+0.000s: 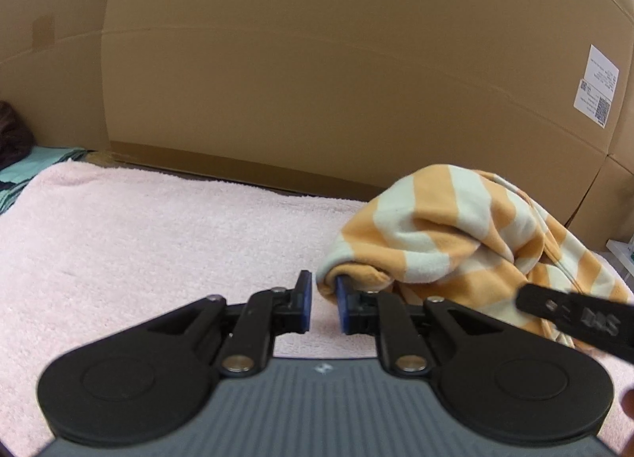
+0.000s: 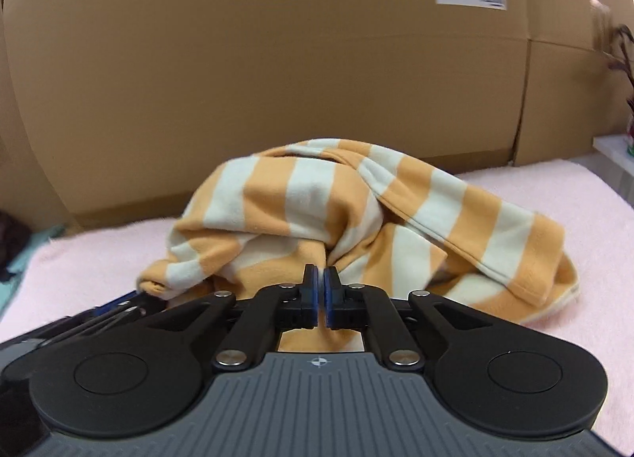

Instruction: Fold clothes

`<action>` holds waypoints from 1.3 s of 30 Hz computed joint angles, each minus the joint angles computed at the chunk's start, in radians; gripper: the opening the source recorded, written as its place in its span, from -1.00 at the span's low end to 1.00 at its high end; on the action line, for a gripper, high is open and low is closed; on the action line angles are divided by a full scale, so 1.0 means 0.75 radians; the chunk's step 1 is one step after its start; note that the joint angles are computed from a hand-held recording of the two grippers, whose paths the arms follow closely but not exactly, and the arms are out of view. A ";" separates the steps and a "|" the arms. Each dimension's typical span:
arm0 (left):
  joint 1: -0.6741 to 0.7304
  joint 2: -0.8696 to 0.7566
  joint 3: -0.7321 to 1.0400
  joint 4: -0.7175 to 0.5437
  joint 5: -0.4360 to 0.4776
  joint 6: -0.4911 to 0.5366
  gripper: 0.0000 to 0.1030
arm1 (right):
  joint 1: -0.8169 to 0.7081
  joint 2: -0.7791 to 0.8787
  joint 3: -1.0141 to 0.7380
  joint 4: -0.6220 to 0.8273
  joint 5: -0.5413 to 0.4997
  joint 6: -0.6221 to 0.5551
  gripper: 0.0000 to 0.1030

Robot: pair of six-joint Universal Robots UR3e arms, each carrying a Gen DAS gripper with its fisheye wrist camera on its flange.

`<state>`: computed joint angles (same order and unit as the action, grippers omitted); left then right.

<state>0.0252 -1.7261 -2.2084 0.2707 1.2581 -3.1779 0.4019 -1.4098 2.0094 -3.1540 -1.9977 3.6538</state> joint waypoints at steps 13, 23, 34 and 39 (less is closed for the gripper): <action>-0.003 0.041 -0.071 0.086 0.036 -0.001 -0.29 | 0.055 -0.248 0.251 -0.046 -0.161 -0.217 -0.46; -0.001 0.014 -0.007 -0.044 -0.002 -0.010 0.23 | -0.074 0.076 -0.219 0.066 -0.156 -0.440 -0.23; 0.009 0.006 -0.011 -0.036 -0.035 -0.009 0.46 | -0.190 0.047 -0.245 0.179 -0.039 -0.271 -0.78; -0.004 -0.006 0.000 -0.035 -0.010 -0.007 0.49 | -0.239 -0.069 -0.162 0.201 0.031 -0.205 -0.93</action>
